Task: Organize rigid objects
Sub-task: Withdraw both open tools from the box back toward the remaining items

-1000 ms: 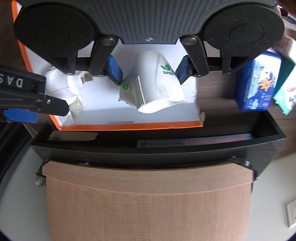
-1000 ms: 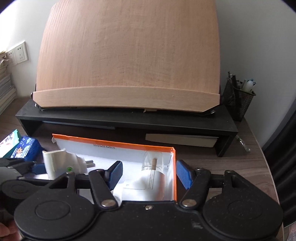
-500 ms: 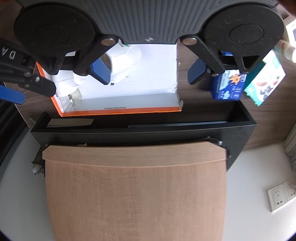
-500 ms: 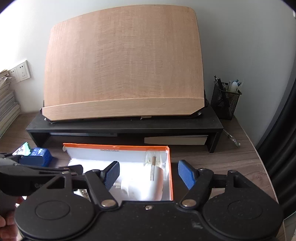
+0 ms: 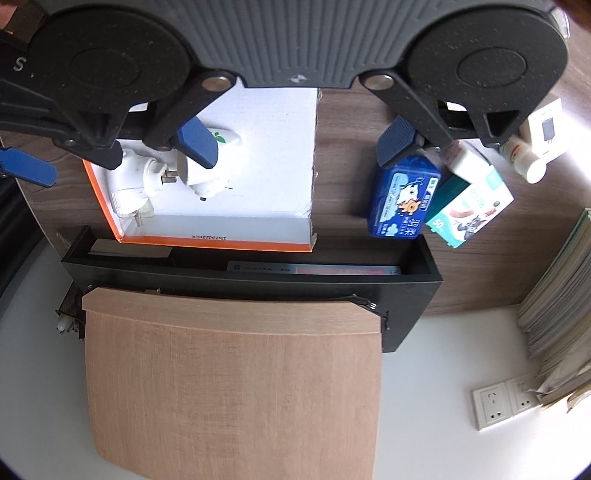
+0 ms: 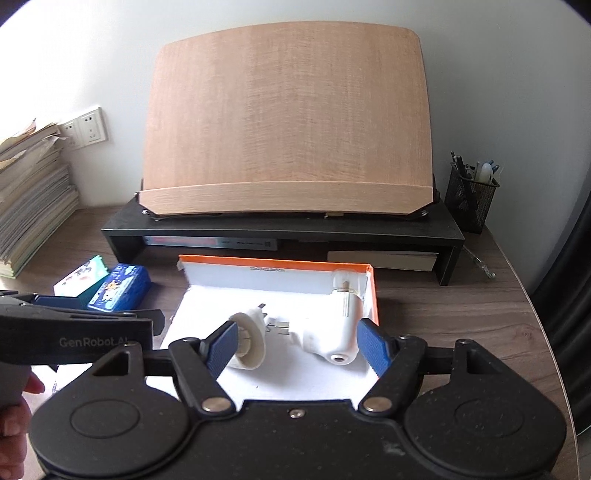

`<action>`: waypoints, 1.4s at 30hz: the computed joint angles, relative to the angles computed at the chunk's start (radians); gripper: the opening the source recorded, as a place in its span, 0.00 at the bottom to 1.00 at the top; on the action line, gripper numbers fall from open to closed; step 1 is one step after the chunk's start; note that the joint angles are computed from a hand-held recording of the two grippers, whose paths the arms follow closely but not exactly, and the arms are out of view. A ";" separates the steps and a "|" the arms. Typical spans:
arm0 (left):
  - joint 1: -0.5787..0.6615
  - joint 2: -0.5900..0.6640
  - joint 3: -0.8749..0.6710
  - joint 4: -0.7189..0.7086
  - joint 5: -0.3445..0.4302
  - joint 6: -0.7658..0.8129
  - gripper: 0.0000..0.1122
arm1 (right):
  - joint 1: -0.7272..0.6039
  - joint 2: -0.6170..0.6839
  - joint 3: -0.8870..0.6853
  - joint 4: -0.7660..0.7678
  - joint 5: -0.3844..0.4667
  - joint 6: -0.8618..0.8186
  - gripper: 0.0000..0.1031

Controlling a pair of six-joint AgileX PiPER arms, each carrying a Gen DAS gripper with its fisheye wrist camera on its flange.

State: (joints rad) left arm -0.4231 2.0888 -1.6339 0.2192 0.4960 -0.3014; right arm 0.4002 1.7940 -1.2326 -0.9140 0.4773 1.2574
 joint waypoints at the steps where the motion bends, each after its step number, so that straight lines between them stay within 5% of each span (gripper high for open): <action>1: 0.000 -0.015 0.020 0.020 -0.008 -0.023 0.85 | 0.008 -0.008 0.007 -0.008 0.000 0.008 0.82; 17: 0.064 -0.193 0.283 0.149 -0.125 -0.163 0.85 | 0.138 -0.023 0.001 -0.018 0.045 0.042 0.83; 42: 0.342 -0.301 0.426 -0.172 -0.181 0.276 0.85 | 0.346 0.200 -0.340 0.113 0.196 -0.066 0.83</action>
State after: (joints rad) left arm -0.0816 1.7883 -1.2081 0.0470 0.3145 -0.0254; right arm 0.7467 1.9935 -1.5725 -0.8012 0.6732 1.1912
